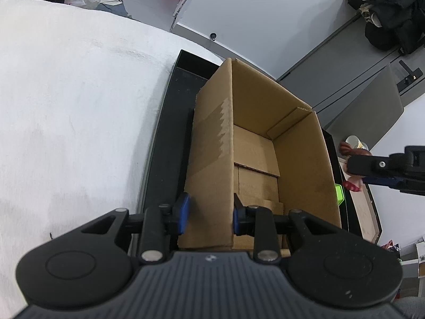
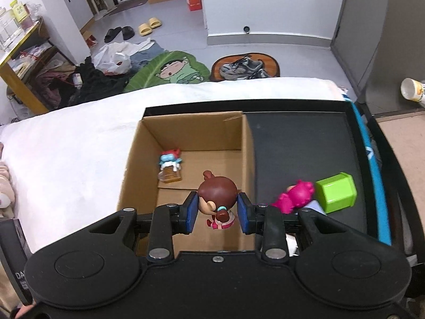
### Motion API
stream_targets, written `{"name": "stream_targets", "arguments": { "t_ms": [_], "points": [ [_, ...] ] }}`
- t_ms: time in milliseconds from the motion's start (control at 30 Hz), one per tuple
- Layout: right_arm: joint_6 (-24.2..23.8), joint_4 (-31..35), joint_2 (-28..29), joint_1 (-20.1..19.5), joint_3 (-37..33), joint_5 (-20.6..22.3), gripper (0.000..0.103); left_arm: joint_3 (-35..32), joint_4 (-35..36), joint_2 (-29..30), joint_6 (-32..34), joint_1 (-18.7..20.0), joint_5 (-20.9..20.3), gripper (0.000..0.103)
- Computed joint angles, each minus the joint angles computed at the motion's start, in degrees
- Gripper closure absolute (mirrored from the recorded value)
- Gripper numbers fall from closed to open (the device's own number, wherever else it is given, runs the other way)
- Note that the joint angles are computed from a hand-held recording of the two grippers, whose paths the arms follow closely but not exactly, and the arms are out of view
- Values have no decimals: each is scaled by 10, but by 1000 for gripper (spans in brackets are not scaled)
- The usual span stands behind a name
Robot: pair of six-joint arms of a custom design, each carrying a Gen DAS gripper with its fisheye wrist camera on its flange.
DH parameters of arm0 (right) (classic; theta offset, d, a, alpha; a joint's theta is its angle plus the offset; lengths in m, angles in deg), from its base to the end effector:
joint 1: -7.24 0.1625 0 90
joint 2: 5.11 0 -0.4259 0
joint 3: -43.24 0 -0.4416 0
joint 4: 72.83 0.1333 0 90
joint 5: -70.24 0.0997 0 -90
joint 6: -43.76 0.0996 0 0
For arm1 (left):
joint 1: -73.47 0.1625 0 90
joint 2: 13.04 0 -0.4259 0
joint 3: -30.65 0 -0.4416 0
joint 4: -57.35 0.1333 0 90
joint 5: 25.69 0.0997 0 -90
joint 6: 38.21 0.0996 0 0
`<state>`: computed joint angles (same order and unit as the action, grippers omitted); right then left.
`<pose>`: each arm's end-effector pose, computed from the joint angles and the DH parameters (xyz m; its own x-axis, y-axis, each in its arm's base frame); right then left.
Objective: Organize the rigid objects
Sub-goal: 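Carry the brown-haired doll with the right gripper over the box, then lower the doll into the box and open the right gripper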
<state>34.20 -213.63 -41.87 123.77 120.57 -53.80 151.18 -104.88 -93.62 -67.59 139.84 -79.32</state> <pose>0.4220 -0.6717 0.0667 -0.7019 -0.4235 0.5727 -0.5640 0.8216 -0.0836 -0.0384 -0.5676 0.2845 -0.9197 -0.3516 -0.1749 -0.1289 0.6909 -0.7113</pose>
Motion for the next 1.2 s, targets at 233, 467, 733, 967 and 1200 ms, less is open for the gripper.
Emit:
{"name": "stream_targets", "arguments": {
  "t_ms": [233,467,733,967,1200],
  "points": [
    [4,14,18,7,-12,21,72,0,-3,1,0,1,-3,74],
    [16,22,34,6,-19,37,71,3,-6,-1,2,1,-6,74],
    [53,17,46,-4,-15,49,71,3,-10,1,3,1,-8,74],
    [86,10,52,-15,-3,47,71,3,-10,0,4,2,-9,74],
    [100,-21,56,-16,7,47,71,4,-10,-1,5,2,-9,74]
  ]
}}
